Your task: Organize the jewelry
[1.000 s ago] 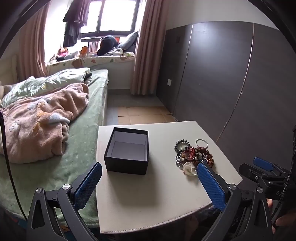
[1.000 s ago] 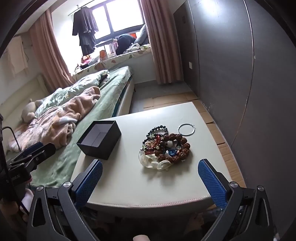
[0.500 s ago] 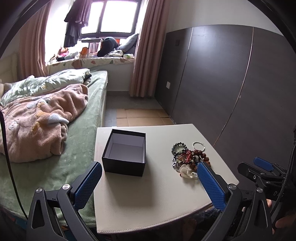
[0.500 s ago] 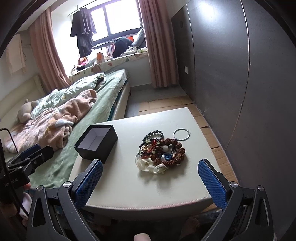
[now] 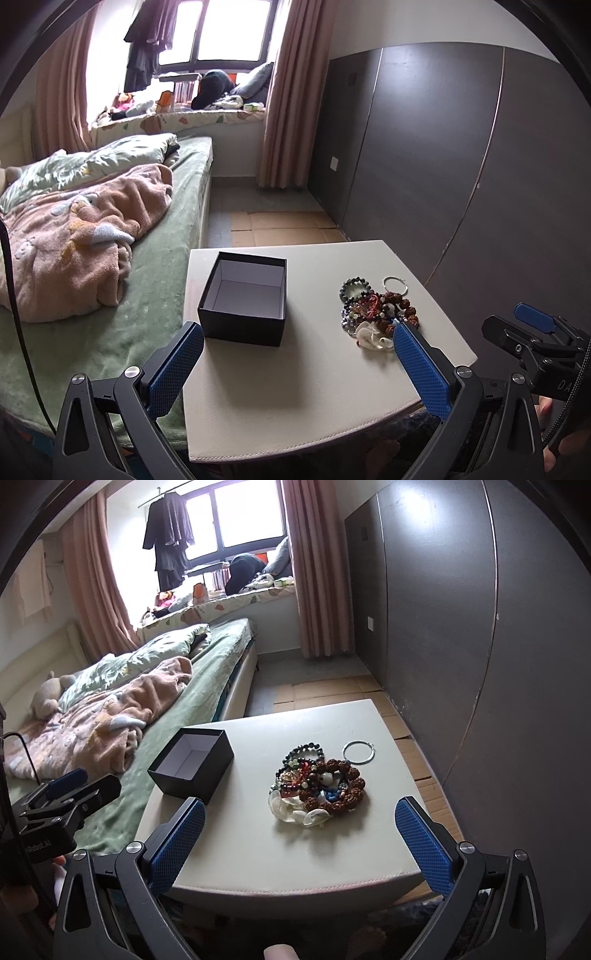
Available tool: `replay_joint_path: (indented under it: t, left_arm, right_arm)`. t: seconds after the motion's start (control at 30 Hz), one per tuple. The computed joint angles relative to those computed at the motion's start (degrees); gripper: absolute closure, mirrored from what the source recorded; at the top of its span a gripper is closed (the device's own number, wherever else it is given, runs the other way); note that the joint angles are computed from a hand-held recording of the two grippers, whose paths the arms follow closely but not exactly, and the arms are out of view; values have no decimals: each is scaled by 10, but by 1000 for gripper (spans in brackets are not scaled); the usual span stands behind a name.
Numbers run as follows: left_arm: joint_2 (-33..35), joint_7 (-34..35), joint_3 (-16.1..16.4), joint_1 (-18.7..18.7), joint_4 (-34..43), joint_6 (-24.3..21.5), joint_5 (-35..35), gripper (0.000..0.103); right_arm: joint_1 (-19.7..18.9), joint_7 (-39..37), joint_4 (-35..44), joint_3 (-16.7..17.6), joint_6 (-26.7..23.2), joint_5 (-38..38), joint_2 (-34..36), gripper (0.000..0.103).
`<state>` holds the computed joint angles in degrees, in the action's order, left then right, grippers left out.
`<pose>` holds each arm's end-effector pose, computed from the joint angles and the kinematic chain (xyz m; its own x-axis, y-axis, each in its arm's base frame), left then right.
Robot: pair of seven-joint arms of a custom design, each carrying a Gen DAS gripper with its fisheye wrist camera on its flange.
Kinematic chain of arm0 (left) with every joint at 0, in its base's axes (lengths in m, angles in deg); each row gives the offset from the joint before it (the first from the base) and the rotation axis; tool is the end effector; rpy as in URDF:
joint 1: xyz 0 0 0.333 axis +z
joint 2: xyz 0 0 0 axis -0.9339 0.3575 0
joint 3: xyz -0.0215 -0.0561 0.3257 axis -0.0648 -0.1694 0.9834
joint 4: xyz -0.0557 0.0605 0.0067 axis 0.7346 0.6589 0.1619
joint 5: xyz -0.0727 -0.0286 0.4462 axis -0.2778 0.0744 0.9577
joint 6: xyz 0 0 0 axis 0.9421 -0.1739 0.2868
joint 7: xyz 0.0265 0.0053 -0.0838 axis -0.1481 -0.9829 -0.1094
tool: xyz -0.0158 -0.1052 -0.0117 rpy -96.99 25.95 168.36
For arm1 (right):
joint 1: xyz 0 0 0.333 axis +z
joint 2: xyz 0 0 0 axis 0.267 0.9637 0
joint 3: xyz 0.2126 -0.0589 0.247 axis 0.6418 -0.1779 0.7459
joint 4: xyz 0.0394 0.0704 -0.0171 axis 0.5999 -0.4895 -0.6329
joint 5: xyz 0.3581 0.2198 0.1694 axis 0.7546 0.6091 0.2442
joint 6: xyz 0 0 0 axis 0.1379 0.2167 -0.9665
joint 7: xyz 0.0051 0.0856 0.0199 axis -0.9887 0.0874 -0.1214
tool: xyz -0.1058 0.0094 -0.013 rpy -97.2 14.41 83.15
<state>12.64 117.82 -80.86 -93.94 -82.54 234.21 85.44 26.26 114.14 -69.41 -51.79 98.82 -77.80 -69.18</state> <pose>0.4964 -0.4713 0.6297 -0.2940 -0.9418 0.1629 -0.6044 0.0511 -0.7951 0.4300 0.2961 0.6518 -0.0537 -0.9929 -0.1060 -0.6305 0.1160 -0.7674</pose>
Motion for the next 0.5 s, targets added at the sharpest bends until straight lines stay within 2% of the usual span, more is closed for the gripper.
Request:
replay_joint_path:
  t: [0.2,0.5]
  left_arm:
    - [-5,-3,0,2,-7,15,4,1]
    - [-2,-12,-2,-2,1,-5,26,1]
  right_arm:
    - [-1,2,0,1,-4,-2,-2,0]
    - [1,-3,-2,-2,-2,1,-3,0]
